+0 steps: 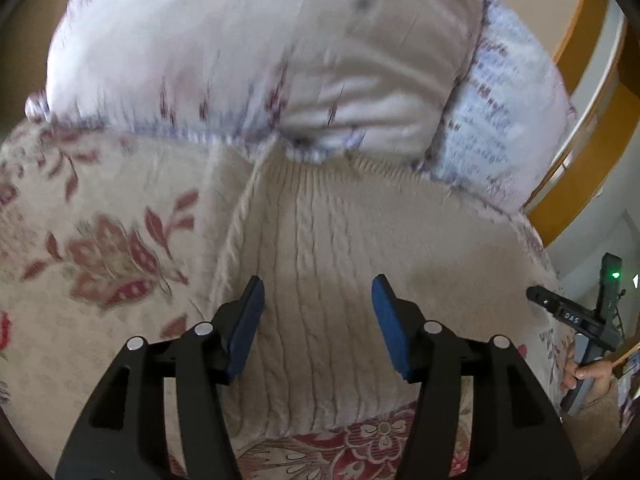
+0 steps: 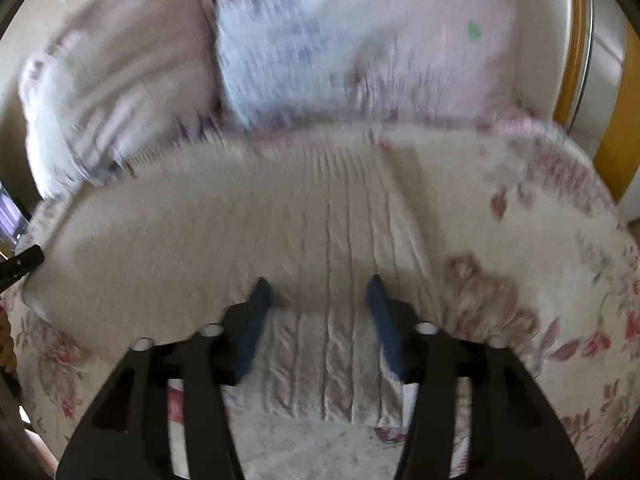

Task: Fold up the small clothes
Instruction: 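Open both tools and withdraw from the folded sweater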

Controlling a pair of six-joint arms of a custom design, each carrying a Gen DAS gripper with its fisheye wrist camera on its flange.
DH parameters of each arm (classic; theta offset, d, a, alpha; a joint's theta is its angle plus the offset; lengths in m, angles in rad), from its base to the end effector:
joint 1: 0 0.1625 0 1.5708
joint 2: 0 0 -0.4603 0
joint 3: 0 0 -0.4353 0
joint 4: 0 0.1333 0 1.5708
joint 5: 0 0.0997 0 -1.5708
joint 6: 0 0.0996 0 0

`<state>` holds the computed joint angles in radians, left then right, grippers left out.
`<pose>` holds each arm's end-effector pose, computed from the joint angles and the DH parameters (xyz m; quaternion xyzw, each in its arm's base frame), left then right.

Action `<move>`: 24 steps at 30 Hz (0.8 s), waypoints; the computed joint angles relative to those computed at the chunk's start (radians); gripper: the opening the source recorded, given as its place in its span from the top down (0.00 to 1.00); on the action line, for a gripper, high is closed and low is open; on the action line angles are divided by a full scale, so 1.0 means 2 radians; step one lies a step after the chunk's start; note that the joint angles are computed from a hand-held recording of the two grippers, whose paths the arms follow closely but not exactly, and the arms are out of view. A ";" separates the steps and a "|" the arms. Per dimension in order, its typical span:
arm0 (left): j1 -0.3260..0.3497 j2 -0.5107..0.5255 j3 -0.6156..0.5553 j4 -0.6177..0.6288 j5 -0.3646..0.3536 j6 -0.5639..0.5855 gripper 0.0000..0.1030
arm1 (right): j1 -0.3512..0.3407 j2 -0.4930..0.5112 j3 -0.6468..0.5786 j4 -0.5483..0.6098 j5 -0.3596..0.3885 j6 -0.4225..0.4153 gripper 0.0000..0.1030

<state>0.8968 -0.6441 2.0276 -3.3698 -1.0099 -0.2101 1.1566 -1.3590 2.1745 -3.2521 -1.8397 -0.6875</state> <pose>-0.2129 -0.5650 -0.0257 0.1606 0.9282 -0.2950 0.1600 -0.1167 -0.5308 0.3093 0.0668 -0.8988 0.2905 0.3213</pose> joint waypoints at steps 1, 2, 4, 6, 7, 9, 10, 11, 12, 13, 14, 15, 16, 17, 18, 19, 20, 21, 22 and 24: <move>0.004 0.002 -0.002 0.005 -0.001 -0.001 0.44 | -0.006 0.001 0.003 -0.008 0.010 -0.004 0.43; 0.004 0.006 0.000 -0.007 -0.001 0.008 0.44 | -0.008 0.001 0.006 -0.012 0.015 -0.011 0.43; 0.003 0.007 0.000 -0.007 0.002 0.014 0.42 | -0.008 0.001 0.009 -0.018 0.011 -0.021 0.40; 0.002 0.006 0.001 -0.008 0.000 0.013 0.40 | -0.004 0.005 0.012 -0.030 0.000 -0.033 0.38; 0.002 0.005 0.001 -0.008 -0.003 0.009 0.40 | 0.000 0.005 0.013 -0.031 -0.008 -0.035 0.37; 0.005 -0.004 0.006 -0.013 -0.017 -0.001 0.38 | 0.007 0.007 0.010 -0.026 -0.024 -0.030 0.36; 0.006 -0.008 0.010 -0.020 -0.021 -0.007 0.36 | 0.012 0.006 0.006 -0.019 -0.032 -0.021 0.35; 0.007 -0.013 0.015 -0.027 -0.023 -0.012 0.34 | 0.014 0.005 0.005 -0.015 -0.033 -0.015 0.34; 0.010 -0.019 0.018 -0.036 -0.027 -0.018 0.33 | 0.016 0.006 0.005 -0.016 -0.033 -0.012 0.34; 0.013 -0.025 0.020 -0.041 -0.025 -0.025 0.31 | 0.019 0.006 0.005 -0.020 -0.031 -0.011 0.34; 0.013 -0.028 0.020 -0.042 -0.020 -0.030 0.27 | 0.022 0.006 0.005 -0.022 -0.025 -0.013 0.33; 0.016 -0.032 0.018 -0.039 -0.011 -0.039 0.26 | 0.023 0.007 0.005 -0.021 -0.020 -0.014 0.31; 0.019 -0.035 0.017 -0.036 -0.012 -0.044 0.26 | 0.028 0.010 0.005 -0.022 -0.016 -0.018 0.31; 0.024 -0.037 0.014 -0.032 -0.017 -0.049 0.26 | 0.032 0.014 0.005 -0.024 -0.014 -0.021 0.31; 0.029 -0.039 0.010 -0.024 -0.024 -0.057 0.25 | 0.036 0.019 0.004 -0.026 -0.012 -0.025 0.31; 0.034 -0.040 0.007 -0.017 -0.027 -0.064 0.25 | 0.042 0.027 0.003 -0.030 -0.012 -0.030 0.30; 0.037 -0.040 0.004 -0.013 -0.031 -0.069 0.25 | 0.047 0.036 0.002 -0.034 -0.013 -0.033 0.30; 0.042 -0.040 0.000 -0.007 -0.037 -0.075 0.25 | 0.050 0.042 0.000 -0.036 -0.013 -0.035 0.30; 0.047 -0.040 -0.004 -0.002 -0.043 -0.080 0.25 | 0.054 0.051 -0.003 -0.042 -0.015 -0.038 0.30; 0.053 -0.038 -0.010 0.007 -0.054 -0.089 0.25 | 0.062 0.072 -0.011 -0.054 -0.023 -0.042 0.30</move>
<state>1.0035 -0.7204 2.0083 -3.3564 -1.1181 -0.3879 1.2812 -1.2157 2.1528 -3.3600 -1.8857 -0.7721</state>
